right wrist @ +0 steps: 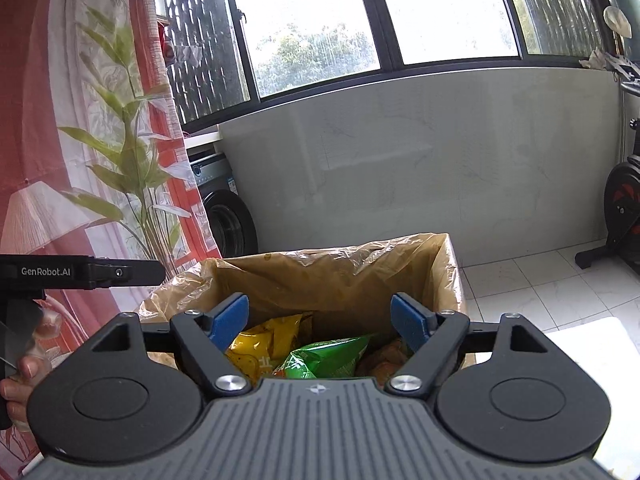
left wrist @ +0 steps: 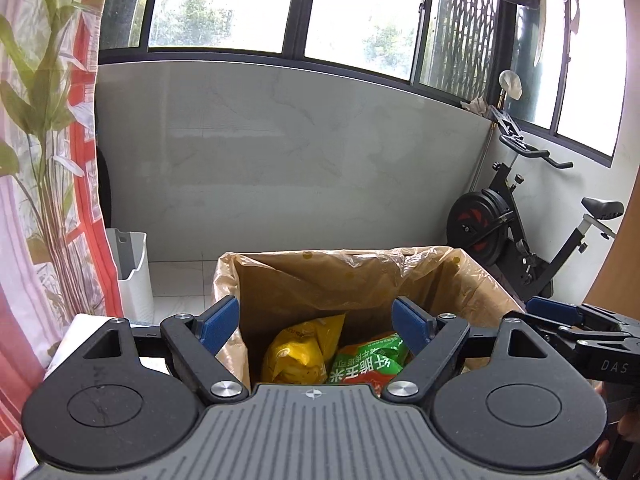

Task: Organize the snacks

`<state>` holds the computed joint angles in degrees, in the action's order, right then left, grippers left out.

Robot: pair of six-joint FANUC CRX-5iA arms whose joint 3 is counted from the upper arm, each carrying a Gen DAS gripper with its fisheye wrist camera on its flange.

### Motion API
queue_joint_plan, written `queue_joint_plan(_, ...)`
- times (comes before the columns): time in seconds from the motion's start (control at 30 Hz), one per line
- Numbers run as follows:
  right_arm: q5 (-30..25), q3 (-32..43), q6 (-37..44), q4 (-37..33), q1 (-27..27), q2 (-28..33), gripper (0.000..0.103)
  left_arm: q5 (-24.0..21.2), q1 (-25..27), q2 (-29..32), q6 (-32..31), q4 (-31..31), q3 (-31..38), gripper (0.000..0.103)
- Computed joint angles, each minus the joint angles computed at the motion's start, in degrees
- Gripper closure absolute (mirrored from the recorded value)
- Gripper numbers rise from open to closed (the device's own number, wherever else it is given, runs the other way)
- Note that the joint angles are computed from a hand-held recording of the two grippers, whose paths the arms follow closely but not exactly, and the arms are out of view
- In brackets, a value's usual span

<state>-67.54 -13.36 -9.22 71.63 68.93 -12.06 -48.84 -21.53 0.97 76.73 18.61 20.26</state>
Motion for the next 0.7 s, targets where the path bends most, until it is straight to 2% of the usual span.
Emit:
queue_joint_plan(0.03, -0.68, -0.85, -0.84, 1.31, 0.85, -0.34, 0.021, 0.29, 0.21, -1.21, 0.05, -0.43, -1.18, 0.018)
queue_joint_plan(0.13, -1.43, -4.72, -4.48, 5.71, 3.37, -2.25, 0.002, 1.10, 0.95, -5.32, 0.27, -1.75, -5.24, 0.018)
queue_joint_plan(0.17, -2.36, -5.97, -6.24, 7.61, 4.21, -2.55, 0.000, 1.56, 1.21, -6.79, 0.24, -2.17, -6.81, 0.018)
queue_joint_plan(0.23, -6.92, -6.33, -7.80, 8.76, 6.47, -1.68, 0.000, 2.09, 1.72, -9.43, 0.63, -3.30, -9.41, 0.015)
queue_joint_plan(0.37, -16.60, -4.51, -7.89, 6.18, 10.38, 1.69, 0.000, 3.75, 1.51, -14.17, 3.50, -6.51, -14.29, 0.009)
queue_joint_plan(0.7, -18.88, -11.01, -14.98, -0.07, 17.21, -1.43, 0.000, 2.98, 1.54, -20.14, 7.87, -7.48, -23.59, 0.007)
